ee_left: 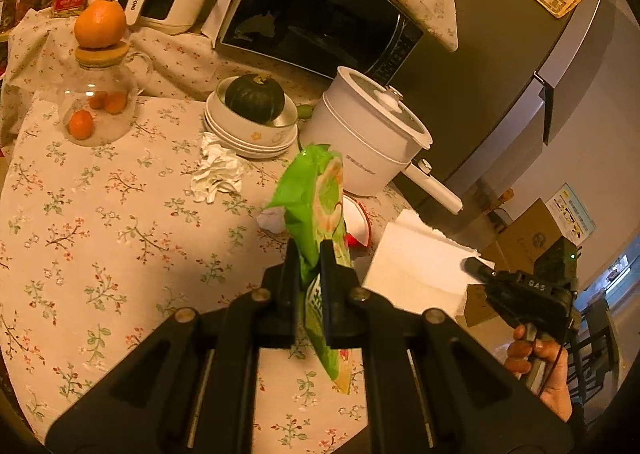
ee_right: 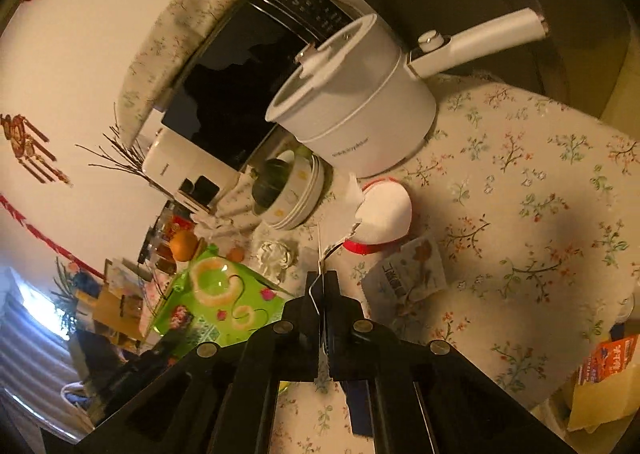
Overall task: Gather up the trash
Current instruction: 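Grasp the white paper sheet with the right tool while the left tool holds the green bag, then carry both items to the bin and release the paper from the right tool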
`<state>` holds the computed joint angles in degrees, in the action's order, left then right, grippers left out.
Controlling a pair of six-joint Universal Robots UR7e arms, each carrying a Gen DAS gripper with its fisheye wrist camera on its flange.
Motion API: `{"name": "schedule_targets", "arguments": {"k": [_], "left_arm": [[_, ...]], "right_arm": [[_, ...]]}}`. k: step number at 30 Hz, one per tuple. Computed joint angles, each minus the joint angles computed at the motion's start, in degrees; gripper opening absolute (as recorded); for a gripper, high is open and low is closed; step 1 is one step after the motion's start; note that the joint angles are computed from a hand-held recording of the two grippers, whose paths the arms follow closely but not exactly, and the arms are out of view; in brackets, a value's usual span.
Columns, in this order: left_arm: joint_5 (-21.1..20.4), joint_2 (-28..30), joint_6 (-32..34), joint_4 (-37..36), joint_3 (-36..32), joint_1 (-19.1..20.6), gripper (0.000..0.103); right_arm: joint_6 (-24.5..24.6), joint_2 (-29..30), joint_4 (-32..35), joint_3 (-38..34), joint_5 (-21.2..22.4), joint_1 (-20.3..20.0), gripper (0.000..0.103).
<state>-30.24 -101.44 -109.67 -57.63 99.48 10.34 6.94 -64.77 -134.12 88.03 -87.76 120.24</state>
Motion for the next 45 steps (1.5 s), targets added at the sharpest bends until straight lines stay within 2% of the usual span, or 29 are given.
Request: {"name": "schedule_targets", "arguments": {"k": [16,21,33,36,45], "left_arm": [[-1.5,2.2,15.0,-19.2,3.6,2.2,0.01],[-3.1,3.9,22.3,-28.6,5.1,3.4,0.01],[-9.1,13.3,41.7,-50.6,5.8,6.2,0.01],[-10.8,15.8,45.3,-54.2,5.6,6.7,0.01],[-14.5,21.4,51.6,-60.6,4.7,8.2,0.01]], "right_arm": [[-2.5,-7.3,5.8,-0.5,-4.4,-2.6,0.003],[-4.0,-10.4,7.2,0.1,-7.1,-3.5,0.003],[-6.6,-17.2,11.1,2.1,-14.8,-5.5,0.003],[-7.2,-18.6,11.9,2.5,-18.3,-6.1,0.003],[-6.1,-20.8,13.6,3.3,-22.2,-8.9,0.003]]}}
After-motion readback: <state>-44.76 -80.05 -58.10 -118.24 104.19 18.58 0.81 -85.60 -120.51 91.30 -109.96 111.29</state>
